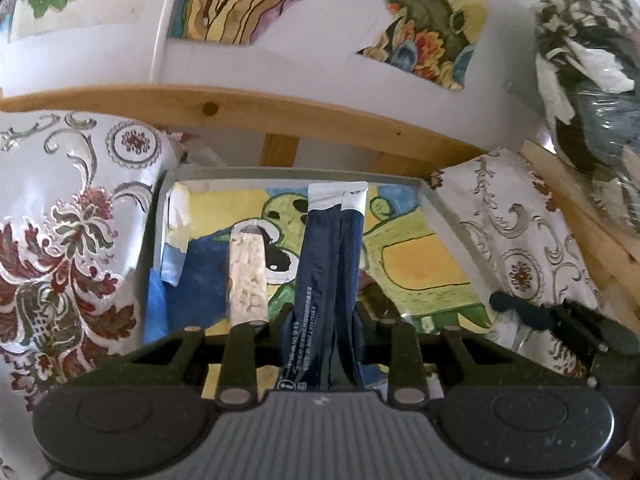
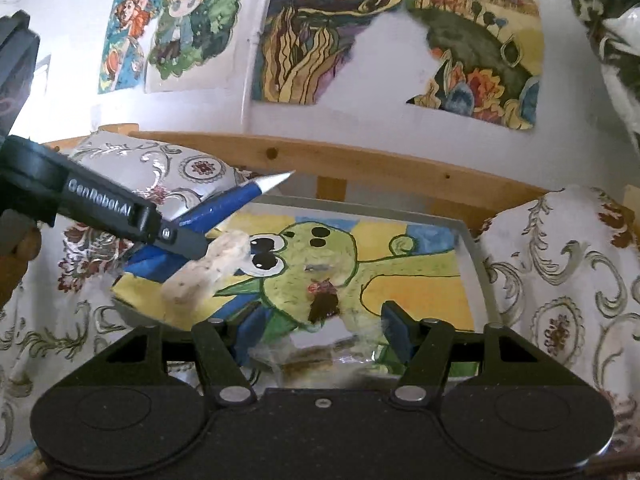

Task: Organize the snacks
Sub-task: 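Lift and carry the navy packet and cookie bag over the grey tray, then lower the navy packet into the tray with the left tool while the right releases the cookie bag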

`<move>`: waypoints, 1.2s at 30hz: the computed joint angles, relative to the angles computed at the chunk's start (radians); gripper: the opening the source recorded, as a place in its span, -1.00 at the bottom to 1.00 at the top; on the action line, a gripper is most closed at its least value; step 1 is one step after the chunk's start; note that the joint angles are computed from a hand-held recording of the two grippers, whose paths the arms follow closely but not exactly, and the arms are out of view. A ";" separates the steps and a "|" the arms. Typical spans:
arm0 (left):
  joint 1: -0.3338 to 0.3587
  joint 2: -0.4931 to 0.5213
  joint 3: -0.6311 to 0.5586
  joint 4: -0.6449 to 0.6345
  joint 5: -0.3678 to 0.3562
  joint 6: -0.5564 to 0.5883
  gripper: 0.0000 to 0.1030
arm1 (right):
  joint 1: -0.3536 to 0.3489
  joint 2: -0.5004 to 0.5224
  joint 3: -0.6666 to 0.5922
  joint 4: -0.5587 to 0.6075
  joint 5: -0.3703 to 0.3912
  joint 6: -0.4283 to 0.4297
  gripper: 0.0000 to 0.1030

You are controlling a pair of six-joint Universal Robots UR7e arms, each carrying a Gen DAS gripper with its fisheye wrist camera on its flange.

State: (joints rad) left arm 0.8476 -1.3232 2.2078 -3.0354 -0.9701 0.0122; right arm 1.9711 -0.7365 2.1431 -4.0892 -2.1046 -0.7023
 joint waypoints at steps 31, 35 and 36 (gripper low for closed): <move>0.073 0.175 -0.091 -0.023 0.014 0.011 -0.34 | -0.074 0.040 -0.237 0.206 -0.073 0.120 0.30; 0.068 0.177 -0.086 -0.031 0.020 0.030 -0.28 | -0.077 0.038 -0.237 0.213 -0.072 0.125 0.42; 0.065 0.177 -0.083 -0.034 0.023 0.031 -0.26 | -0.078 0.038 -0.235 0.211 -0.072 0.123 0.49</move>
State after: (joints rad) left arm 0.9128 -1.1466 2.1244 -3.0694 -0.9469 0.0431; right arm 1.8936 -0.6988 1.9077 -3.8785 -2.1765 -0.5792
